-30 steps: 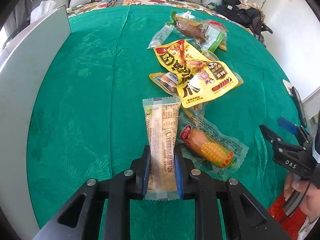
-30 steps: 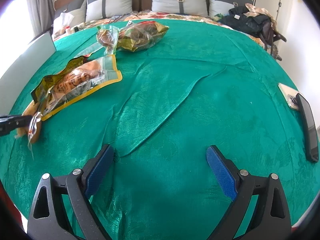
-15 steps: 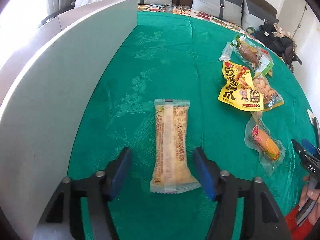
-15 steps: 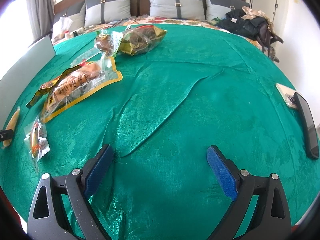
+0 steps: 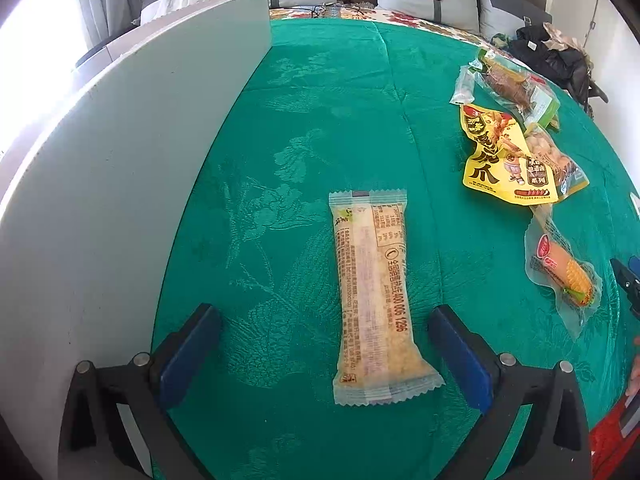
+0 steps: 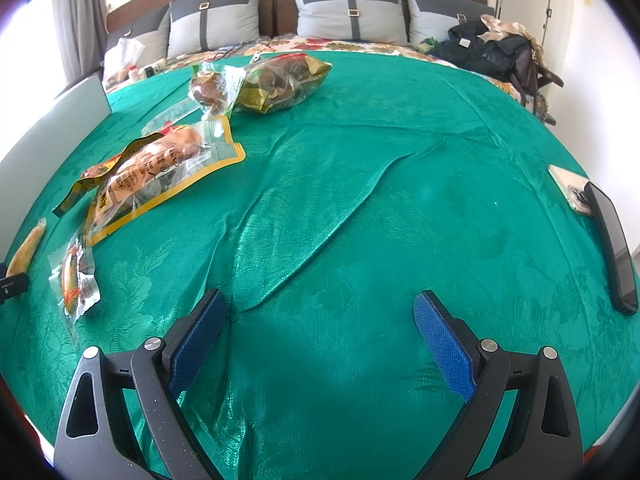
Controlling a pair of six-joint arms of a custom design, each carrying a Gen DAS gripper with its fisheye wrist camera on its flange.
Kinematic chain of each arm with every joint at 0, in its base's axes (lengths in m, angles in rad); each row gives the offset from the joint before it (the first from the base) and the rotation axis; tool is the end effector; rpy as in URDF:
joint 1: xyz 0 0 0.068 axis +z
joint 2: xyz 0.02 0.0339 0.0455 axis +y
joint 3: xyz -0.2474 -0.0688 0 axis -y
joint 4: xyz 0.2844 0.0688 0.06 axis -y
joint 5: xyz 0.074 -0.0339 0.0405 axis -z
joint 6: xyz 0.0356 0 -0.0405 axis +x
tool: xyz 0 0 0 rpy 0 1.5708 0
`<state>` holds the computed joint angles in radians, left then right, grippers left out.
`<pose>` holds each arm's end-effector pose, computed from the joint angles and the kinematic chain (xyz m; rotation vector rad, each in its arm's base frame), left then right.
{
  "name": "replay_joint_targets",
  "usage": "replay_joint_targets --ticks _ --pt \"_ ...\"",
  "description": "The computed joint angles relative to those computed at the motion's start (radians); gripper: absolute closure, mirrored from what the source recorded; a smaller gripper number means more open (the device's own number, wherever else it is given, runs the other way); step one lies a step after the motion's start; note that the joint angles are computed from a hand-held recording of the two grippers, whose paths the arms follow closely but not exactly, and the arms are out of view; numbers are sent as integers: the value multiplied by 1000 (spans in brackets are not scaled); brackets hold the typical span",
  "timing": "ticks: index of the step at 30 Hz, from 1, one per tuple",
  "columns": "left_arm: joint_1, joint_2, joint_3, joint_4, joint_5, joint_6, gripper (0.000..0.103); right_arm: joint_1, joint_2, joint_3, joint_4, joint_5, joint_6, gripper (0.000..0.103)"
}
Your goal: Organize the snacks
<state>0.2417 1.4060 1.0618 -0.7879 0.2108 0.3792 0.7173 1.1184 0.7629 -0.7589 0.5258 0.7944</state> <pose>0.3063 0.0678 0.2196 0.2453 2.6494 -0.0868 0.1968 0.1479 0.1992 0.2482 2.4493 -0.0898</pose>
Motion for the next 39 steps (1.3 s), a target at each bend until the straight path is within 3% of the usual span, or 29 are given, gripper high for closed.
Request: replay_joint_targets --ticks 5,8,10,12,15,20,21,23,29,32,35,39 --pt "21 32 43 -39 75 5 4 2 -4 0 -4 -2 -2 6" --pt "15 -18 1 6 54 42 40 0 -29 2 -4 -51 -27 8" --pt "23 -30 -7 11 76 66 56 1 -115 -42 102 -158 -54 9" --pt "34 -34 -11 17 90 66 76 17 -102 -22 189 -262 -107 9" --pt "60 -32 -7 -6 140 70 80 39 116 150 186 -380 -263 10" --pt "93 -57 -23 -40 175 145 80 21 437 438 81 -512 -367 13" --pt "101 -60 -26 -46 182 154 81 30 484 493 37 -511 -395 23" --pt "108 -61 -25 -54 190 164 81 60 552 588 -60 -451 -456 66" --pt "108 -52 -19 -57 205 153 81 28 441 552 -156 -463 -434 74" --pt "105 -57 -25 -49 200 147 81 97 418 553 -241 -251 -398 76" --pt "100 -59 -28 -42 197 139 81 240 424 546 -253 -43 -473 76" --pt "109 -59 -26 -51 204 144 81 295 463 547 -223 -111 -490 77"
